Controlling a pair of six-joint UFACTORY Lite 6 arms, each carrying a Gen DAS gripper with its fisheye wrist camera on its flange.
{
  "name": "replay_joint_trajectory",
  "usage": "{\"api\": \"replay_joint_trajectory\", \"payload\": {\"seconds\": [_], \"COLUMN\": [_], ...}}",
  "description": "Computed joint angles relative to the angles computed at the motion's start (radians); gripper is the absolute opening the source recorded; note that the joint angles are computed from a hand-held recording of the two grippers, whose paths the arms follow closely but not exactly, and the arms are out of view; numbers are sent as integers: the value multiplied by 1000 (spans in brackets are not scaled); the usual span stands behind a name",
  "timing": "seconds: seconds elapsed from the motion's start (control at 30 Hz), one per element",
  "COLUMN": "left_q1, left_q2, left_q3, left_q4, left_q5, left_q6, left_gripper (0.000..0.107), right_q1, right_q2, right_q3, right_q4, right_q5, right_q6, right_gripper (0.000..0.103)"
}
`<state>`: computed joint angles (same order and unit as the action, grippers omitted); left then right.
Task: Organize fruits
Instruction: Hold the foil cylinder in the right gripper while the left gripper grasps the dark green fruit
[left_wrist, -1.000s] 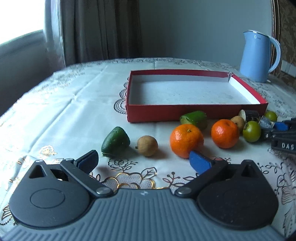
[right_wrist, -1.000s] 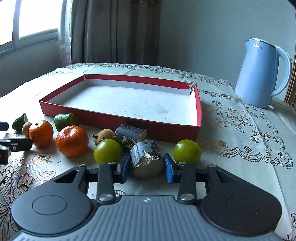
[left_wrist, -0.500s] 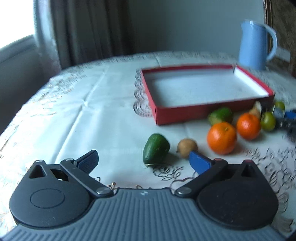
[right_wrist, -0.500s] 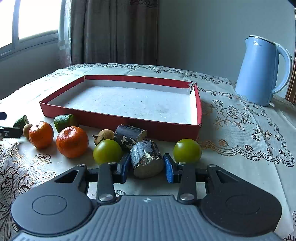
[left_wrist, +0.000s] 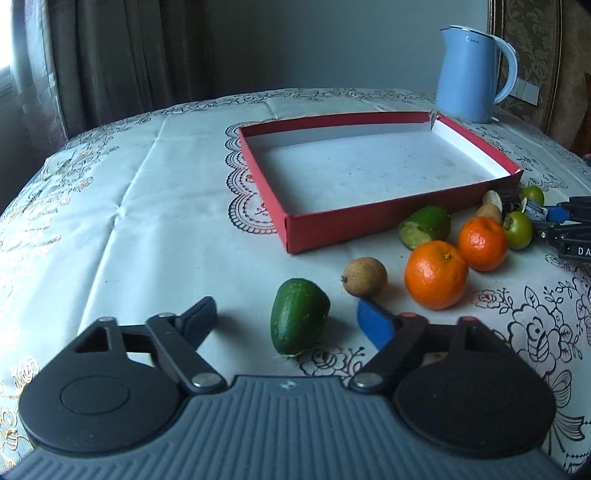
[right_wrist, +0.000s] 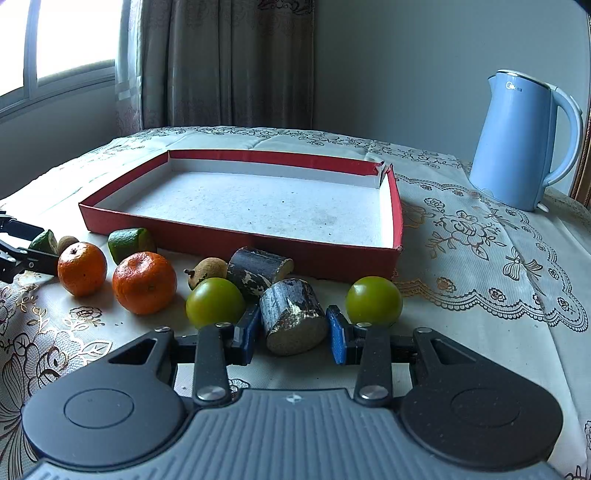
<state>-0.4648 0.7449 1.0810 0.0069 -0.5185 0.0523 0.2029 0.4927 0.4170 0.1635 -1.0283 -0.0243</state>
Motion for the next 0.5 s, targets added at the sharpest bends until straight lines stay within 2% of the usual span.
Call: {"api": "replay_joint_trajectory", "payload": {"seconds": [0.03,0.07,0.17,0.27,0.4,0.5], "left_q1": [-2,-3,-26,-67,-96,-136], "left_q2": [-2,-8,-33,-41,-46,-54], "left_q3": [-2,-9,-36,-50,-61,-72], "left_q4": [8,19,-9,-157,-273,-406], "left_q5": [-1,-4,-5,-21,-41,-114], "left_q6": [-5,-13,28,139,147,164], "left_gripper": [69,56,32,29,29,29], "right_q1": [0,1,3,7,11,18], "right_q2": [0,0,1,1,0,0], "right_q3": [0,1,0,0,-2,-4], "right_q4": [0,1,6,13,18,27], "right_q5": [0,1,-1,-3,-4,-7], "right_q6": [0,-1,-4,-8,-10,-11], "right_gripper": [38,38,38,38,38,38]}}
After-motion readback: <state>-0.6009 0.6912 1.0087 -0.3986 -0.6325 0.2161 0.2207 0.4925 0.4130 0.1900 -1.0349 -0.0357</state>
